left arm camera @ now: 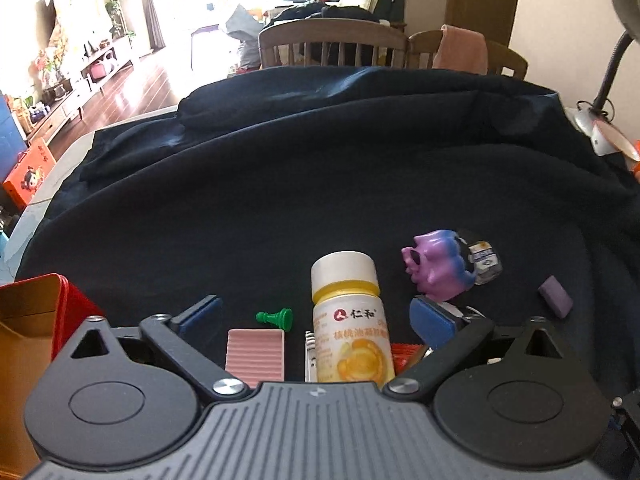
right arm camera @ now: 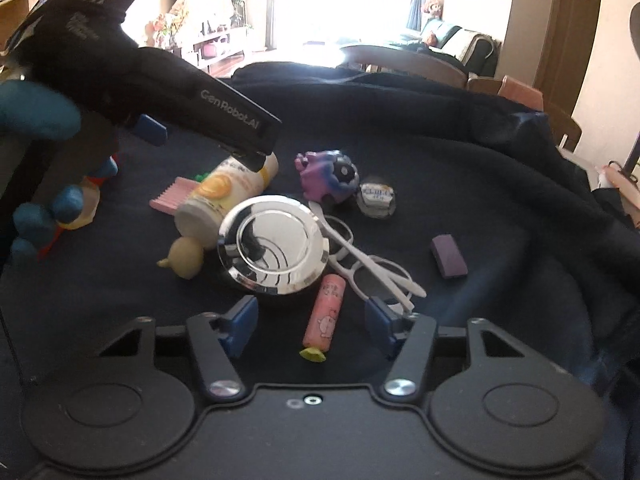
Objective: Organize rigid objects
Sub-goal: 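Grasp the yellow-label bottle with the left tool while the right tool grasps the pink lip balm tube, then carry the bottle with the left tool into the tin box while the right tool carries the lip balm there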
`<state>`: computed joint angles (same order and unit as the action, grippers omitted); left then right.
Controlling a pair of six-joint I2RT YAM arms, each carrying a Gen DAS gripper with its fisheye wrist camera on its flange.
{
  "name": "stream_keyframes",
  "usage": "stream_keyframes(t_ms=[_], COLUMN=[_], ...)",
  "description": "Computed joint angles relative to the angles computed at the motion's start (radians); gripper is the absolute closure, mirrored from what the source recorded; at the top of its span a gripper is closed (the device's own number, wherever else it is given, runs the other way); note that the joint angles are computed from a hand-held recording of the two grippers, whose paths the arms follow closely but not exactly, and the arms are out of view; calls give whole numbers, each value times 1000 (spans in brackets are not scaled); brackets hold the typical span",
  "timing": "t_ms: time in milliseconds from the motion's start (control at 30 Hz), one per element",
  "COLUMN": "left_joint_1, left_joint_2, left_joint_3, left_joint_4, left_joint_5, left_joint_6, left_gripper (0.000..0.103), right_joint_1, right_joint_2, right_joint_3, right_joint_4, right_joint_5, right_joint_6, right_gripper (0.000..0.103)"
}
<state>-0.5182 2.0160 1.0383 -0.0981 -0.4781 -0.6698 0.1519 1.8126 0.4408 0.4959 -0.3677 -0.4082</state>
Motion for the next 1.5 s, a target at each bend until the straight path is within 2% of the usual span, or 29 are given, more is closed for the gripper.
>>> stream_keyframes(t_ms=[333,467,500,567,600,700,1000,1233,1500], left_joint_1=[26,26,26,23,22,23,28,37,71], left_joint_2=[92,97,99,105,105,99,17,-157,-410], left_joint_3=[75,73,76,85,86,75,-13,-189,-397], left_joint_4=[-20,-6,-7,-15,-16,-10,14,77,115], left_joint_5=[60,91,97,96,93,97,114,159,228], left_joint_6=[35,41,39,43,48,52,40,51,58], left_gripper=[33,50,57,57,57,57,57,58,58], right_joint_1=[11,6,5,-1,-5,-12,-32,-21,103], right_joint_2=[93,113,115,116,115,111,-15,-176,-364], right_joint_3=[72,90,94,104,107,113,54,-13,-71], right_joint_4=[-16,-26,-29,-41,-46,-61,-89,-121,-179], right_joint_5=[22,17,13,4,-1,2,-20,-30,58], right_joint_6=[16,31,33,42,43,55,63,85,183], right_gripper=[60,65,68,74,83,88,88,88,88])
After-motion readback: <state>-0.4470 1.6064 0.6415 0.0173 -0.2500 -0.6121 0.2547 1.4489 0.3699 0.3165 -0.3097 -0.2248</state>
